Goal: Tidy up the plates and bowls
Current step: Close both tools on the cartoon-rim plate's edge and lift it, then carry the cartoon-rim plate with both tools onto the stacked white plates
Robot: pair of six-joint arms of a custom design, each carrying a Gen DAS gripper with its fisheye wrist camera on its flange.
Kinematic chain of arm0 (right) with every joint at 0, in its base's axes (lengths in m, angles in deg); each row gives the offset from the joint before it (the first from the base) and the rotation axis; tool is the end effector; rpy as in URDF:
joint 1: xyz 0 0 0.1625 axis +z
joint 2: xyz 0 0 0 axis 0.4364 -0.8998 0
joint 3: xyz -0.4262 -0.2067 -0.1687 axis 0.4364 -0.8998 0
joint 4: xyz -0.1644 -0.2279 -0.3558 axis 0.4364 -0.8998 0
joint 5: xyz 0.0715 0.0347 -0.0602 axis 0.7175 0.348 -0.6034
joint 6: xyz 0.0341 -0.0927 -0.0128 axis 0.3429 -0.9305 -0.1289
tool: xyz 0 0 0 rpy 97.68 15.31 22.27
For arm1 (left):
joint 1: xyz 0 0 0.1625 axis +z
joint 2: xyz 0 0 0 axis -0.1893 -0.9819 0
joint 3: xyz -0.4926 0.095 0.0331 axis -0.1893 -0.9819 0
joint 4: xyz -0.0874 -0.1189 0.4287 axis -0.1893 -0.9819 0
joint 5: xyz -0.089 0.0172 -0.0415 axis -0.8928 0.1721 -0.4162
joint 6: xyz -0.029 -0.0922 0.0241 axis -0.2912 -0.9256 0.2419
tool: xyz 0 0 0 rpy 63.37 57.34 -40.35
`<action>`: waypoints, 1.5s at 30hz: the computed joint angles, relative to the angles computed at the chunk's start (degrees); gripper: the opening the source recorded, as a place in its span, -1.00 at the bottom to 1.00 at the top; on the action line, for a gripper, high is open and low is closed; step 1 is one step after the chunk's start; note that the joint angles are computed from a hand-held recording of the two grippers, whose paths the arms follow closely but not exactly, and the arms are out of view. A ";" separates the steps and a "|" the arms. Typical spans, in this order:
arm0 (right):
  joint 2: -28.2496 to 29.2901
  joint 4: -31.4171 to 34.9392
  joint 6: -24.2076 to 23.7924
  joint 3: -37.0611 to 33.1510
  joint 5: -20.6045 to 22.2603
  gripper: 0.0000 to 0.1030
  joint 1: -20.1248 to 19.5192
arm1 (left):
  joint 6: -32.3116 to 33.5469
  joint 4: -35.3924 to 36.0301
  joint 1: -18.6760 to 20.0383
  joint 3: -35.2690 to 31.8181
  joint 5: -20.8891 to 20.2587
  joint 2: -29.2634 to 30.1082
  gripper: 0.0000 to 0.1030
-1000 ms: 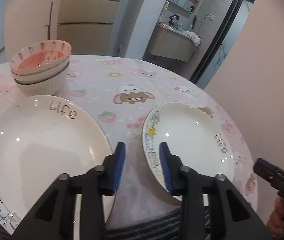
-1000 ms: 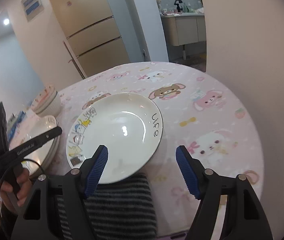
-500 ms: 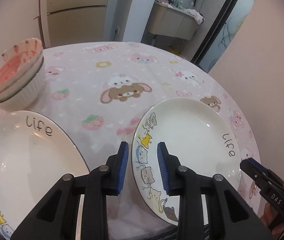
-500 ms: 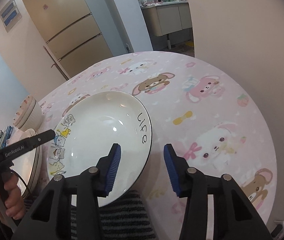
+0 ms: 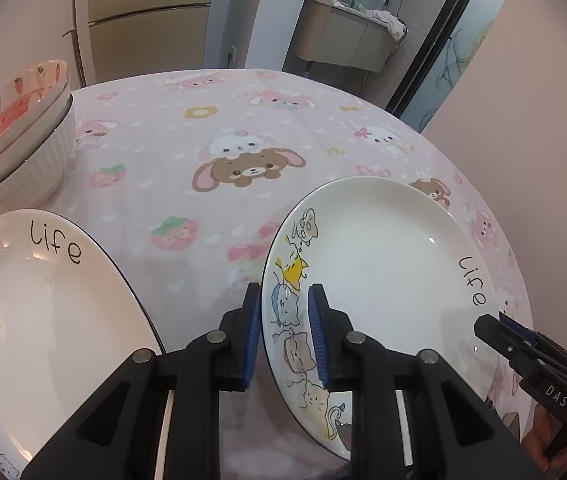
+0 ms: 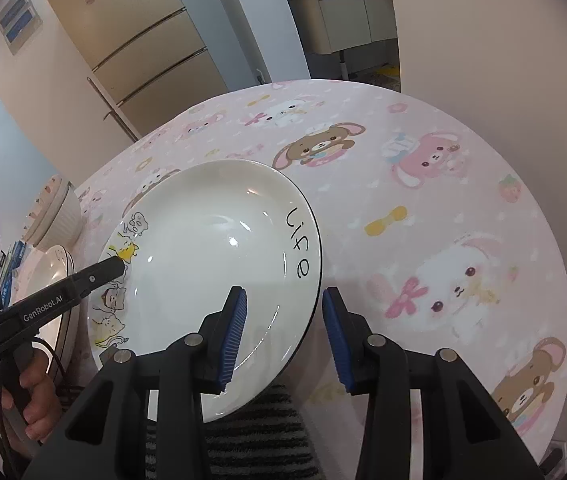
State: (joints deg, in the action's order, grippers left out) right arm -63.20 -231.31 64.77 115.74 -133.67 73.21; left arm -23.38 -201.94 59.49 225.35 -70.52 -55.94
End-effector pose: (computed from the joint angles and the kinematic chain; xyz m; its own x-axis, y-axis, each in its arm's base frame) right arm 0.1331 -0.3444 0.0883 -0.8588 0.1516 0.4893 -0.1760 0.8098 -0.5598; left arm -0.1088 -0.4109 0.0965 -0.8440 0.2157 -0.4911 0.4028 0.8595 -0.3148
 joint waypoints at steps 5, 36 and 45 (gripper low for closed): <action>-0.41 1.33 0.67 -0.27 0.26 -0.34 -0.40 | 0.88 1.63 -0.42 -0.17 1.44 -0.10 -0.76; -0.41 -1.05 3.37 1.62 4.85 -0.62 -3.46 | 6.23 -1.59 -0.15 1.51 -1.94 -1.35 -0.80; -1.61 -1.28 4.30 1.78 2.22 -0.61 1.03 | 4.46 -0.99 -2.99 3.33 -0.75 -5.16 -0.80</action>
